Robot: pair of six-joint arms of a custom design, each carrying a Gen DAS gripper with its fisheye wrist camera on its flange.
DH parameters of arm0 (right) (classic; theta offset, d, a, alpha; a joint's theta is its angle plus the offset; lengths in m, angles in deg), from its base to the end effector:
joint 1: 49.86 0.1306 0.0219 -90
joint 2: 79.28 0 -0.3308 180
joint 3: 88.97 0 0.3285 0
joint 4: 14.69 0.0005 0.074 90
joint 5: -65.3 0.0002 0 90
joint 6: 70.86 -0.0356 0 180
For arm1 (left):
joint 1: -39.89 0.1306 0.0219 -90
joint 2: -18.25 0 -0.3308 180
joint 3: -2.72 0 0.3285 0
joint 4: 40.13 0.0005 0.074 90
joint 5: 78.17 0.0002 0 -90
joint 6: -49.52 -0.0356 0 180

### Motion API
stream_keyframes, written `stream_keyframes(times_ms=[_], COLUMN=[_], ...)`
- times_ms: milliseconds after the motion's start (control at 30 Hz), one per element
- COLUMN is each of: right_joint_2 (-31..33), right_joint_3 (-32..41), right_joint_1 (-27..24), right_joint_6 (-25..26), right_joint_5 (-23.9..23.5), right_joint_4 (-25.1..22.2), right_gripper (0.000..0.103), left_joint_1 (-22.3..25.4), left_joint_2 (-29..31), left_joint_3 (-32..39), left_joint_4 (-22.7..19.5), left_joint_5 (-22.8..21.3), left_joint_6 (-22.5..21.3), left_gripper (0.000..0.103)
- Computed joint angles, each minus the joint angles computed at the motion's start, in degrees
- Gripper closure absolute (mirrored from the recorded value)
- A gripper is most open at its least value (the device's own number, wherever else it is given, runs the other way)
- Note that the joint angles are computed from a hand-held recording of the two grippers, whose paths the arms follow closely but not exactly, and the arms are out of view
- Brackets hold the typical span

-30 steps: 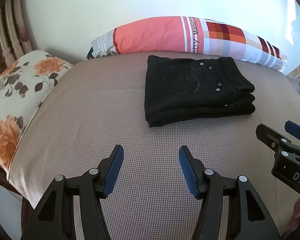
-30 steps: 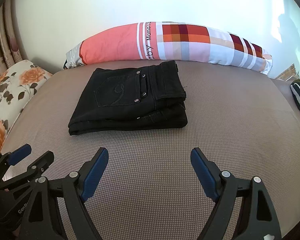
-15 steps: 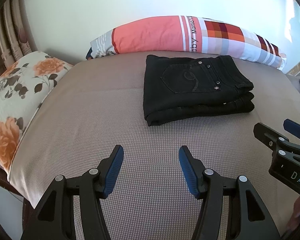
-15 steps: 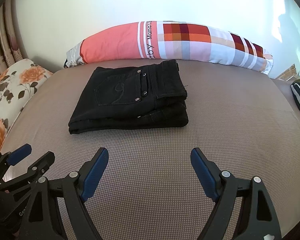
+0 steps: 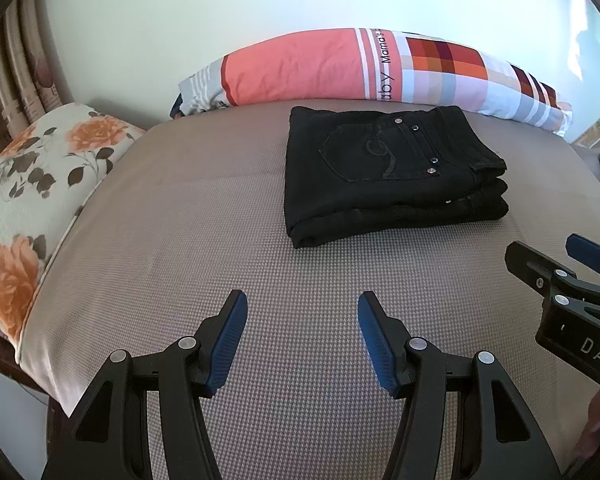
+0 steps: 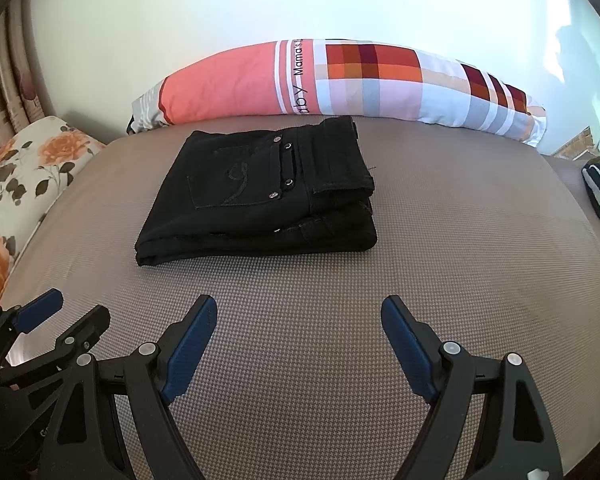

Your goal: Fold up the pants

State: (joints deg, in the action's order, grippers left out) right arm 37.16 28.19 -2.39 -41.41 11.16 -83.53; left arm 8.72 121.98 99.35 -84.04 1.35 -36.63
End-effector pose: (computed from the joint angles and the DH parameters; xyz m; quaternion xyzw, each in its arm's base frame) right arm 0.3779 0.3804 0.3354 0.1644 0.9214 -0.0315 0.3507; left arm 0.4265 -0.2510 0.3265 0.1921 0.9194 -0.0179 0.3428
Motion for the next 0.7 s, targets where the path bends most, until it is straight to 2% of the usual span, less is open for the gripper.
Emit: stream_keyframes(times_ms=[700], right_joint_2=[0.05], right_joint_3=[0.01], right_joint_1=[-0.08], right_joint_6=[-0.06], right_joint_5=[-0.33], right_joint_4=[-0.32], right_gripper=[0.021], left_joint_1=[0.35], left_joint_2=[0.60], left_joint_3=[0.01], left_joint_4=[0.15], left_joint_5=[1.01], left_joint_6=[-0.73], left_gripper=[0.044])
